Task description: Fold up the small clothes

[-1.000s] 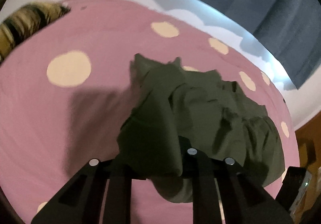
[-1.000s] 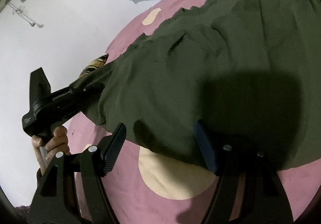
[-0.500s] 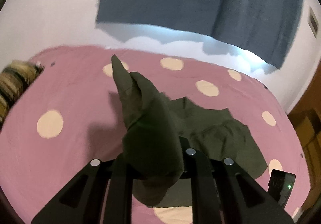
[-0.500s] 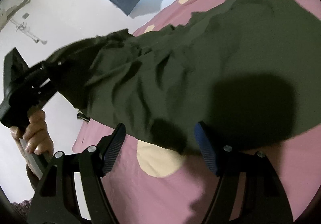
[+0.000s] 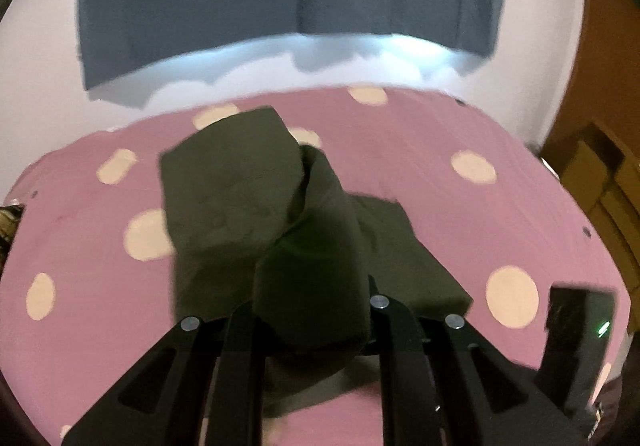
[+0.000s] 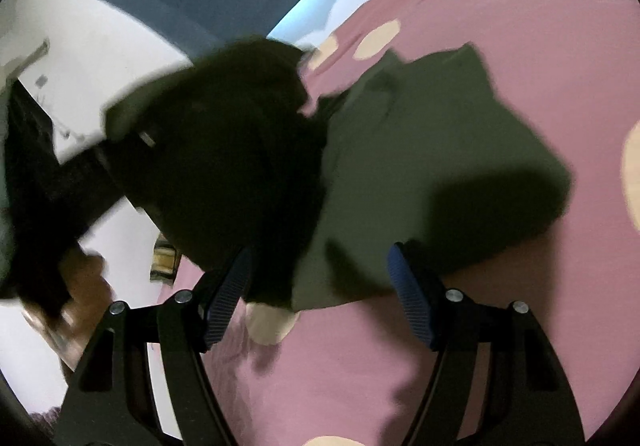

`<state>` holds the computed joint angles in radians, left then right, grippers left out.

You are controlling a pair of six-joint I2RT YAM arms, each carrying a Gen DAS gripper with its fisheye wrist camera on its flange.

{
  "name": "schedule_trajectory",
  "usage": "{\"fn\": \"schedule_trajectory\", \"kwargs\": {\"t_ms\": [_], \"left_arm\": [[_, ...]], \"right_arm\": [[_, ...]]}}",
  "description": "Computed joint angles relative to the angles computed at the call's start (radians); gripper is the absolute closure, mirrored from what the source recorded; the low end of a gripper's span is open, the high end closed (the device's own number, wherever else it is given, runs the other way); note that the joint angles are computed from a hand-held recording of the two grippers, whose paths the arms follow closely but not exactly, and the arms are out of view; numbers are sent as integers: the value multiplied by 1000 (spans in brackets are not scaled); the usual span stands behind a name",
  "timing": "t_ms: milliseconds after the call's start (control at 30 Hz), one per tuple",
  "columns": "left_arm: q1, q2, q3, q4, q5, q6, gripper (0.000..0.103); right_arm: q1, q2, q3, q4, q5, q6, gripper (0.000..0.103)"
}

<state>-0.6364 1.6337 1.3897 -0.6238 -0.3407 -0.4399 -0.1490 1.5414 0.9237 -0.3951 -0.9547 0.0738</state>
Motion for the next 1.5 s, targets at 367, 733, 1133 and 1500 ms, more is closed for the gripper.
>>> {"fn": "schedule_trajectory", "kwargs": {"t_ms": [367,733,1133,1500], "left_arm": [[-98,166,-37,109,-85,15,89],[-190,-86,-270,277,-176,79,42],[-146,-532,-730,287,-283,10,26],[8,-472,-789,329,-184,-14,26]], "right_arm": [[-168,104,34,-53,-46,-34,32],[-211,116,76,-103,-86,-67,32],[-144,184,219,-263,-211,-42,29],[-21,309,547,-434,-146,16,24]]}}
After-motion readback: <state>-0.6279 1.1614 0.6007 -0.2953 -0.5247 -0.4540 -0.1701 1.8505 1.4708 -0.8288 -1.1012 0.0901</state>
